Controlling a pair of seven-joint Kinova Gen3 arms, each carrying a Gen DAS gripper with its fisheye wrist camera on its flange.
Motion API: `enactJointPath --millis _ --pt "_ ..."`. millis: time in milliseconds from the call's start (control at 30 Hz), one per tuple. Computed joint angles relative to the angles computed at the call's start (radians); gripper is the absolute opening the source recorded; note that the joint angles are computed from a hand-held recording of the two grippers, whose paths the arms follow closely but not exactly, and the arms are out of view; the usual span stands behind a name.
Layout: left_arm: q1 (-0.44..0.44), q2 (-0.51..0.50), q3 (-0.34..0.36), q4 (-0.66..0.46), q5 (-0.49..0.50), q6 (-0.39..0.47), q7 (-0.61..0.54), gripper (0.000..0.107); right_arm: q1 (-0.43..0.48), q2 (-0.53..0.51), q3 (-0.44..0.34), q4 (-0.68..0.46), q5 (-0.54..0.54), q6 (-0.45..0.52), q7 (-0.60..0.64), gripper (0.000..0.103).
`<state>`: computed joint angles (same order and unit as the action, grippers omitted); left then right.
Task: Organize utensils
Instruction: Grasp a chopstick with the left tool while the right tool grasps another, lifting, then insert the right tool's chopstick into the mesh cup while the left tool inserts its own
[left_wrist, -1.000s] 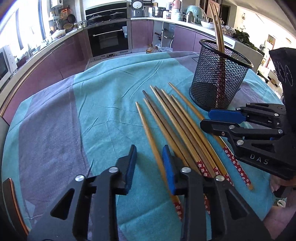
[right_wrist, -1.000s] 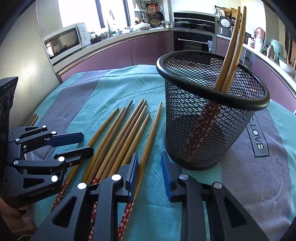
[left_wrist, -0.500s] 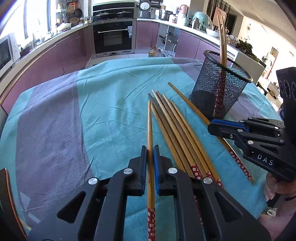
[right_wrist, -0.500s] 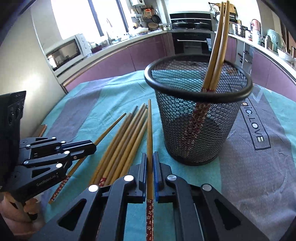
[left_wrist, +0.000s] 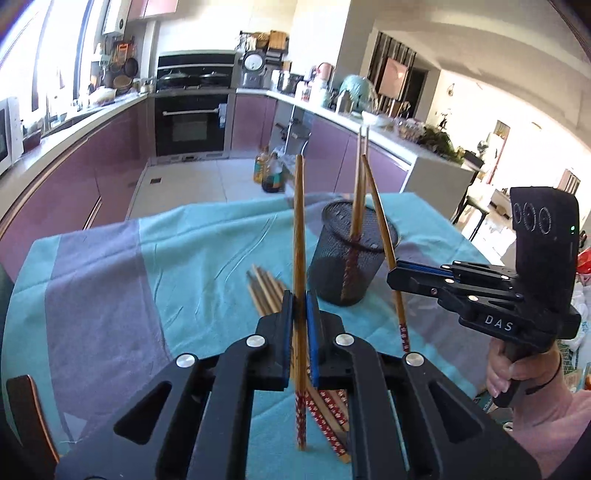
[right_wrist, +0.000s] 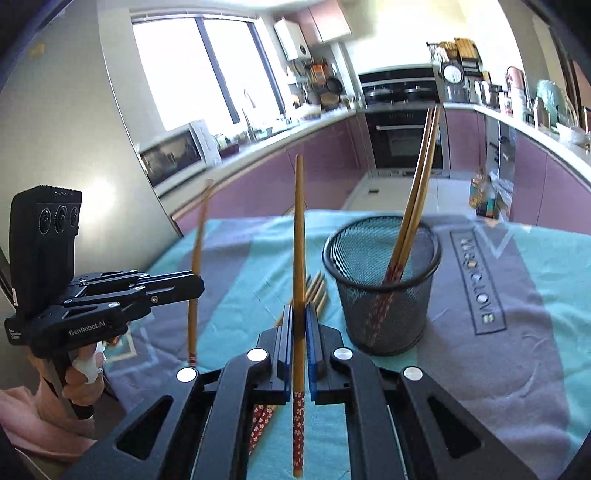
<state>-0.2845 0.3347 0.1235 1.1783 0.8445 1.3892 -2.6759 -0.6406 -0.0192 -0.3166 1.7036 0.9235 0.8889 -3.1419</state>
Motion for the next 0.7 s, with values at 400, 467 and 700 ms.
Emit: enactJointPath --millis 400,467,700 --pt "-0.036 0.006 0.032 -0.090 0.174 0.054 0.026 0.008 0.041 -0.050 -0.037 0.013 0.187 0.058 -0.125 0.006" --pt "-0.027 0.006 0.038 -0.107 0.191 0.040 0.039 0.008 0.050 -0.047 -0.033 0.009 0.224 0.071 -0.149 0.006" --pt "0.016 0.018 0.070 -0.178 0.222 -0.012 0.093 0.008 0.074 -0.036 -0.009 -0.007 0.302 0.082 -0.182 0.006"
